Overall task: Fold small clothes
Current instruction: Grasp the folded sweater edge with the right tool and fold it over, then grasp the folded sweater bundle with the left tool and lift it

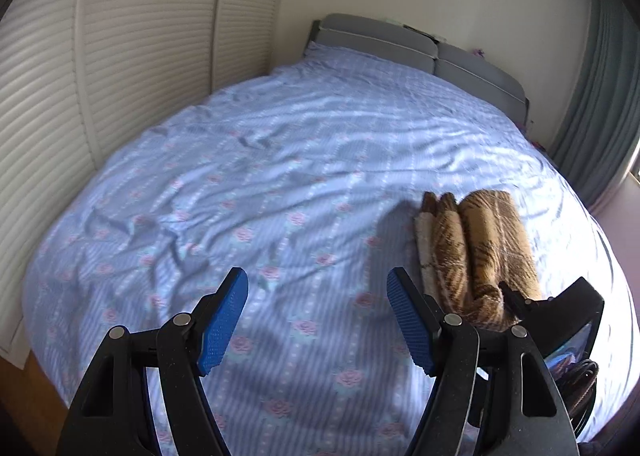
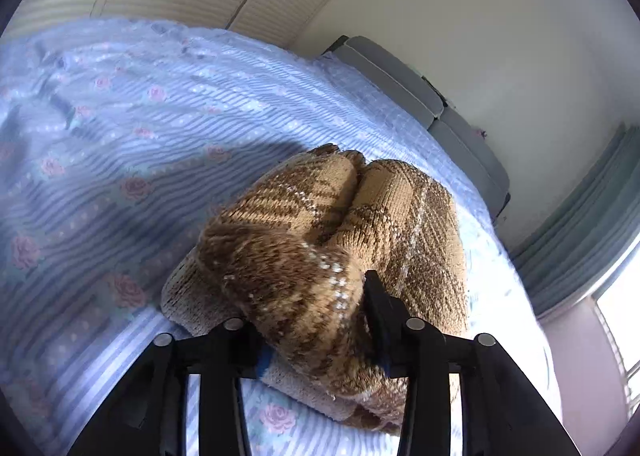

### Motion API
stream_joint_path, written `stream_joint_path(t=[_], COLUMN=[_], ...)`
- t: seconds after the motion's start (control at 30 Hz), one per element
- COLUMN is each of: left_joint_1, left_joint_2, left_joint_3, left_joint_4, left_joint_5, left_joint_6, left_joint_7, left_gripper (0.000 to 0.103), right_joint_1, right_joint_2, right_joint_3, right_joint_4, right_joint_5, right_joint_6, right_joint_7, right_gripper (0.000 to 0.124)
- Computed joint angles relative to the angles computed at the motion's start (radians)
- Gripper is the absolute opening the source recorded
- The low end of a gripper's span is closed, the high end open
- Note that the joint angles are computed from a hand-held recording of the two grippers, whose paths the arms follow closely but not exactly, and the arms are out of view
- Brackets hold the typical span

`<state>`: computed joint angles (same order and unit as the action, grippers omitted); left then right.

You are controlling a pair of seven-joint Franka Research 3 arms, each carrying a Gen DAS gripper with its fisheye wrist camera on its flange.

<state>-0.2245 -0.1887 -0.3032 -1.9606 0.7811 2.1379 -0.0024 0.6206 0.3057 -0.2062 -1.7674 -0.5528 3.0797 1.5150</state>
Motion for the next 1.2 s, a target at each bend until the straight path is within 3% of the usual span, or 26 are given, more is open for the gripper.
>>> stream_joint_path(t=[0.07, 0.17, 0.33, 0.4, 0.5, 0.73, 0.83, 0.97, 1.13, 1.2], left_joint_1=[-0.001, -0.002, 0.006, 0.006, -0.005, -0.031, -0.036, -0.04, -0.019, -0.015], left_joint_2=[0.029, 0.067, 0.16, 0.206, 0.303, 0.498, 0.546, 0.58, 0.578, 0.576], left_joint_3=[0.002, 0.02, 0.057, 0.07, 0.085, 0.126, 0.141, 0.158, 0.159, 0.157], left_joint_4=[0.032, 0.065, 0.134, 0.171, 0.264, 0.467, 0.515, 0.544, 0.507, 0.502], left_joint_5=[0.002, -0.014, -0.073, -0.094, -0.12, -0.242, -0.294, -0.338, -0.398, -0.409], left_joint_6=[0.0, 0.056, 0.189, 0.242, 0.286, 0.31, 0.302, 0.285, 0.352, 0.372], left_joint_7=[0.03, 0.062, 0.14, 0.175, 0.252, 0.417, 0.453, 0.465, 0.463, 0.479], left_gripper=[0.071, 0.071, 0.071, 0.071, 0.07, 0.037, 0.036, 0.037, 0.037, 0.029], right_joint_1=[-0.059, -0.201, -0.54, -0.607, -0.623, -0.526, -0.476, -0.451, -0.457, -0.448], right_joint_2=[-0.028, -0.076, -0.162, -0.184, -0.19, -0.14, -0.111, -0.078, -0.063, -0.054], right_joint_3=[0.061, 0.218, 0.586, 0.639, 0.608, 0.414, 0.342, 0.322, 0.339, 0.333], right_joint_4=[-0.027, -0.083, -0.18, -0.192, -0.193, -0.124, -0.077, -0.036, -0.021, -0.01], right_joint_5=[0.076, 0.289, 0.932, 1.156, 1.294, 1.219, 1.186, 1.165, 1.174, 1.162], right_joint_6=[0.007, 0.012, -0.006, -0.024, -0.035, -0.041, -0.063, -0.074, -0.082, -0.087], right_joint_7=[-0.047, -0.197, -0.656, -0.785, -0.811, -0.56, -0.474, -0.436, -0.455, -0.444], right_gripper=[0.063, 0.063, 0.067, 0.069, 0.07, 0.07, 0.07, 0.07, 0.07, 0.07])
